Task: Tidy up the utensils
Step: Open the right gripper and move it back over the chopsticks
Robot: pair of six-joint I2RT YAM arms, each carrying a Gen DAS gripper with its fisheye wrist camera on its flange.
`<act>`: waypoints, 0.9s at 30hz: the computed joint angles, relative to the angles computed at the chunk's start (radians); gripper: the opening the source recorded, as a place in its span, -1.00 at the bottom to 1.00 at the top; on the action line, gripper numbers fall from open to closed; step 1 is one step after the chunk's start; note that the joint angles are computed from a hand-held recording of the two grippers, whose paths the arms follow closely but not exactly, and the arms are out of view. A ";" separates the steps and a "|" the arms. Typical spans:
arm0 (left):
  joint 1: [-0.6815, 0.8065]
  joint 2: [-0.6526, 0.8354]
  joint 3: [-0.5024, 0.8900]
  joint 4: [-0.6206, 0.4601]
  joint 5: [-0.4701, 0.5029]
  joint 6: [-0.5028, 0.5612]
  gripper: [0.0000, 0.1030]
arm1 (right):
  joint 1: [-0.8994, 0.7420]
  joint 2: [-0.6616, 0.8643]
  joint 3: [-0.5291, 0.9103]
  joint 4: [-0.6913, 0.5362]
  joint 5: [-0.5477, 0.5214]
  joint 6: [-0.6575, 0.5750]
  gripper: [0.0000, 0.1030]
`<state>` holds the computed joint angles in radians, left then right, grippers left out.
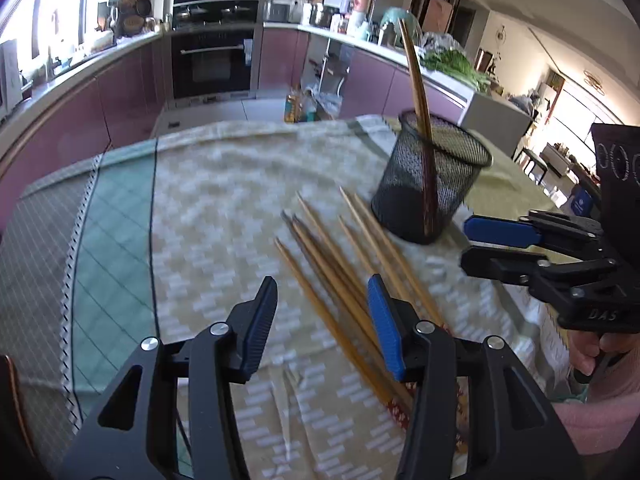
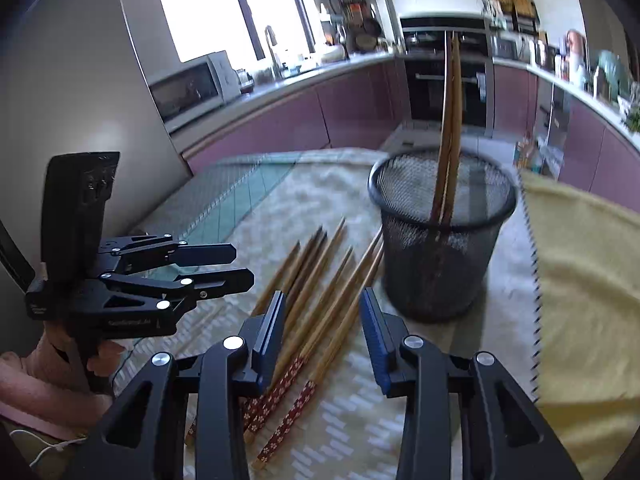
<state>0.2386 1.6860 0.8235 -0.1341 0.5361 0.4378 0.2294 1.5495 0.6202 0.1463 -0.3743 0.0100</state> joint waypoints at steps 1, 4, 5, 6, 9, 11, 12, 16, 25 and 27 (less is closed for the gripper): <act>-0.004 0.003 -0.012 0.013 -0.012 0.002 -0.09 | 0.008 0.018 0.001 0.006 0.012 0.007 -0.29; -0.012 0.024 -0.024 0.024 -0.018 0.002 -0.09 | 0.035 0.048 -0.010 0.034 0.051 0.034 -0.29; -0.014 0.026 -0.035 0.041 -0.030 -0.002 -0.09 | 0.039 0.055 -0.010 0.037 0.056 0.041 -0.29; -0.018 0.027 -0.050 0.064 -0.045 -0.005 -0.09 | 0.044 0.059 -0.011 0.039 0.064 0.047 -0.29; -0.031 0.026 -0.067 0.091 -0.076 -0.019 -0.09 | 0.059 0.065 -0.019 0.048 0.091 0.055 -0.29; -0.037 0.018 -0.082 0.111 -0.094 -0.023 -0.10 | 0.061 0.072 -0.021 0.053 0.096 0.061 -0.29; -0.039 0.015 -0.084 0.110 -0.097 -0.024 -0.10 | 0.064 0.074 -0.022 0.052 0.103 0.062 -0.29; -0.048 0.009 -0.098 0.127 -0.123 -0.027 -0.12 | 0.070 0.082 -0.022 0.053 0.120 0.067 -0.29; -0.063 0.021 -0.116 0.160 -0.162 -0.016 -0.13 | 0.090 0.120 -0.002 0.054 0.169 0.072 -0.30; -0.067 0.020 -0.120 0.167 -0.171 -0.013 -0.17 | 0.089 0.120 0.000 0.048 0.177 0.066 -0.30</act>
